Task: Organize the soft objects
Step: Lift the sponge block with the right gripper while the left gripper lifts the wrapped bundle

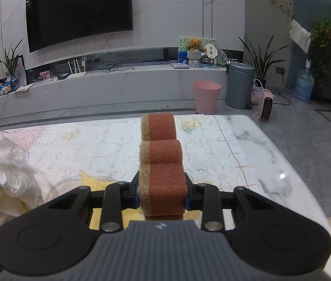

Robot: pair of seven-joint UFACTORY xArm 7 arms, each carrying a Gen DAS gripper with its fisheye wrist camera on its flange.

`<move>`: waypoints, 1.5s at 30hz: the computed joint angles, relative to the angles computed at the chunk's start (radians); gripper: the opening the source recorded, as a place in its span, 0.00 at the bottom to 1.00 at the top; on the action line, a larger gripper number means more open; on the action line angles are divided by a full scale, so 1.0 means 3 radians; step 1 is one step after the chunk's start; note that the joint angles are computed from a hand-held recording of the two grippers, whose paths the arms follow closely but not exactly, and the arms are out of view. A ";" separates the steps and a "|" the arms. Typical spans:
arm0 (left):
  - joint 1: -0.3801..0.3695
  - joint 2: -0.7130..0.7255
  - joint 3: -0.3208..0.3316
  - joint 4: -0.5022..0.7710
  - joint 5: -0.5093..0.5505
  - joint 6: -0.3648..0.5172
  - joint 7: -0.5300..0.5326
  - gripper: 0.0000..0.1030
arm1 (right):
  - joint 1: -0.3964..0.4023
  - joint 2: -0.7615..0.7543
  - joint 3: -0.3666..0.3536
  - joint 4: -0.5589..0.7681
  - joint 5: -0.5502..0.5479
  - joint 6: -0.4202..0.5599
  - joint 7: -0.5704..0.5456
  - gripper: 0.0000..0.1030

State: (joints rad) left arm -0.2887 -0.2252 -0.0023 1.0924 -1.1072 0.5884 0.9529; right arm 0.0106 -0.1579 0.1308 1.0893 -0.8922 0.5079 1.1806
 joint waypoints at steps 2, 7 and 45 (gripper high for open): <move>0.0036 0.0024 0.0074 0.0100 -0.0045 0.0127 0.0080 0.46 | 0.0039 0.0022 0.0044 0.0099 0.0007 0.0094 -0.0025 0.31; 0.0208 0.0118 0.0163 0.0365 -0.0007 0.0289 -0.0122 0.46 | 0.0188 0.0168 0.0137 0.0441 -0.0106 0.0253 0.0098 0.31; 0.2547 0.2059 -0.0266 0.2852 -0.1135 0.3164 -0.0556 0.45 | 0.1516 0.1164 -0.0203 0.2191 -0.0367 0.0836 -0.0114 0.31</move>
